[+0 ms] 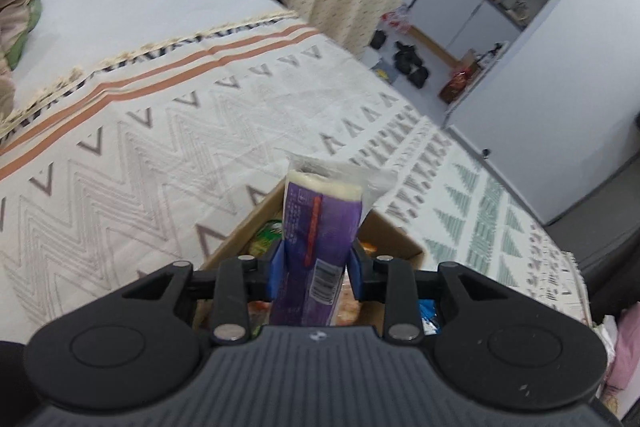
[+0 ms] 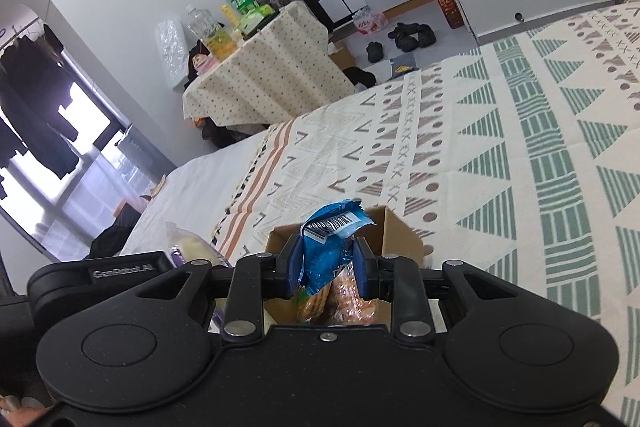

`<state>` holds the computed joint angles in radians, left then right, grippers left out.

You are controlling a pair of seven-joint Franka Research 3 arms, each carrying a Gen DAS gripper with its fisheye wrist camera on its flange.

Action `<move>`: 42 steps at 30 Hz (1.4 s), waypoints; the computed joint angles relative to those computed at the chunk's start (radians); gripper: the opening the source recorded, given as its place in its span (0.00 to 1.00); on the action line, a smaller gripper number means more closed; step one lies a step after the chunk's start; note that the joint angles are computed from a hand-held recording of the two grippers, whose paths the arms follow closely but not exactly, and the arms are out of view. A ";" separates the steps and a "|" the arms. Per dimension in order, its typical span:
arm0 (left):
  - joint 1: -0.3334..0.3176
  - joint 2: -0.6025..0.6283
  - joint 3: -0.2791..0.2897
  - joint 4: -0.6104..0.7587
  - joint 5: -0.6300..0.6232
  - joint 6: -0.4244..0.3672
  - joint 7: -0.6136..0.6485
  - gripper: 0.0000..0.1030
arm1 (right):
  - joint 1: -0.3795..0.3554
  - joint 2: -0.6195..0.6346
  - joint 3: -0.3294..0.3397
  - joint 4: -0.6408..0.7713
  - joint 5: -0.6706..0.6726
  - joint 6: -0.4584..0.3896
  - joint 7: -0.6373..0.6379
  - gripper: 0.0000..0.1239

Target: Organize snacks

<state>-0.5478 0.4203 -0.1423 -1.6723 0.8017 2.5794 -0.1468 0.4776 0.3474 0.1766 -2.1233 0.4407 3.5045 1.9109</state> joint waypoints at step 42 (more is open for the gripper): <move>-0.026 -0.160 -0.104 -0.028 -0.087 -0.158 0.209 1.00 | 0.262 -0.272 -0.110 -0.061 0.901 0.065 -0.797 0.83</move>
<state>-0.5739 0.2601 -0.2465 -1.7008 0.7149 2.4218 0.0627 0.7393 0.0756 0.0666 -2.1844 1.3416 3.5695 1.1137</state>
